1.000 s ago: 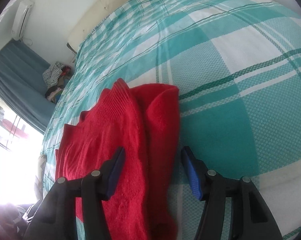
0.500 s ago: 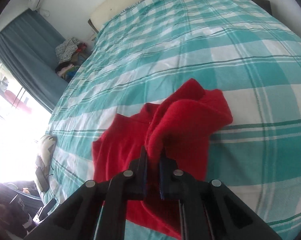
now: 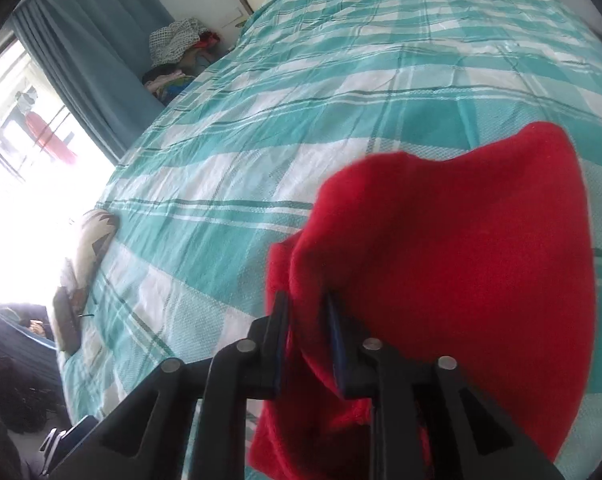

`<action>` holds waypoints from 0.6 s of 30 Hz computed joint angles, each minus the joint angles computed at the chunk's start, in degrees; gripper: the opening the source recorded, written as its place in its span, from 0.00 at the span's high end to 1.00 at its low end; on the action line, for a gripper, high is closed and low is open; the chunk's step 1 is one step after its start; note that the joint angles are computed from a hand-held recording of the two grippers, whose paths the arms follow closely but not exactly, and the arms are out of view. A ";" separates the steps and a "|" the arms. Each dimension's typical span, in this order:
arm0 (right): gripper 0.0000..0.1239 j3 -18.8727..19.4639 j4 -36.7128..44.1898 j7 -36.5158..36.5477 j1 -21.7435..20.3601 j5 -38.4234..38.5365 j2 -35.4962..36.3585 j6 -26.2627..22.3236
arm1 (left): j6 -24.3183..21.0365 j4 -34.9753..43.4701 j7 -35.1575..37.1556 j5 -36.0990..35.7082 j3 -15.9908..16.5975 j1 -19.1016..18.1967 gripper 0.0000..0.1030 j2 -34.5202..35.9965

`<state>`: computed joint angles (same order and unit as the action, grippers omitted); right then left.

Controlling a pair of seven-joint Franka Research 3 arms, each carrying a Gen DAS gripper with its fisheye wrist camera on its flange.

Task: Fold small clothes
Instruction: 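Grasp one side of the folded sweater with the right gripper and fold it over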

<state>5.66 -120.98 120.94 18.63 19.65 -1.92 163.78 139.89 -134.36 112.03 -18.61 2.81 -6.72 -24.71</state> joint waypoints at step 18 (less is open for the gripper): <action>0.78 9.80 -2.45 5.98 -4.36 -36.14 -1.83 -9.82 | -1.19 0.27 -0.35 -0.93 -0.05 1.57 0.06 0.50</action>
